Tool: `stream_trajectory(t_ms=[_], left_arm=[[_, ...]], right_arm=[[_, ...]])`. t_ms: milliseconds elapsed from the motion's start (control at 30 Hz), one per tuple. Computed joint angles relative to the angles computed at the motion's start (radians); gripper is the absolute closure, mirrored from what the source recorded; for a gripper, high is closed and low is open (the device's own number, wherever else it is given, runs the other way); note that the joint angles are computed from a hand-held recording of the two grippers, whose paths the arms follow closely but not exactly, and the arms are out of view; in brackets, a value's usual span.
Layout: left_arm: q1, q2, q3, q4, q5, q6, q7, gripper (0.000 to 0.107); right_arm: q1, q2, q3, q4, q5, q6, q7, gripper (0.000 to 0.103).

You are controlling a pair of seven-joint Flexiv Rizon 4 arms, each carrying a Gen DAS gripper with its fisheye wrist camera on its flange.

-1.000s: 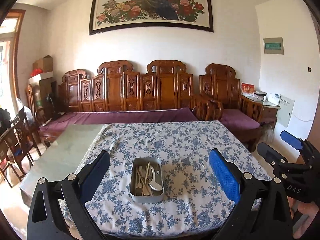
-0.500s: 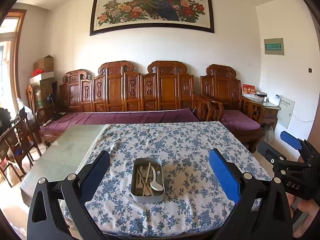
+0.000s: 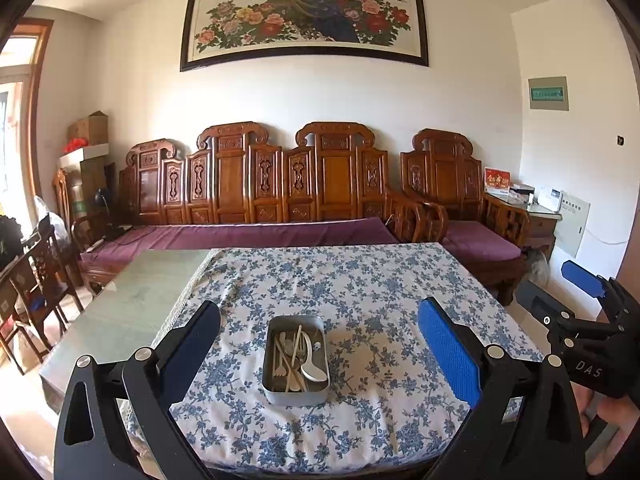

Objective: Organize utensils

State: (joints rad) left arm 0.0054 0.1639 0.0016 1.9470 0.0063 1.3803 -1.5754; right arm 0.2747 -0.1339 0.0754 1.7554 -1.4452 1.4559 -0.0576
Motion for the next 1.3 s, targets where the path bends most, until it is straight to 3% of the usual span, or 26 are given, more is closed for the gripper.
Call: stream_trajectory(t_ms=[1300], left_arm=[[-0.004,-0.007,0.006,0.012,-0.006,0.026,0.002,0.011]], right_arm=[[-0.006,0.004,0.001,0.001,-0.007,0.001,0.008,0.002]])
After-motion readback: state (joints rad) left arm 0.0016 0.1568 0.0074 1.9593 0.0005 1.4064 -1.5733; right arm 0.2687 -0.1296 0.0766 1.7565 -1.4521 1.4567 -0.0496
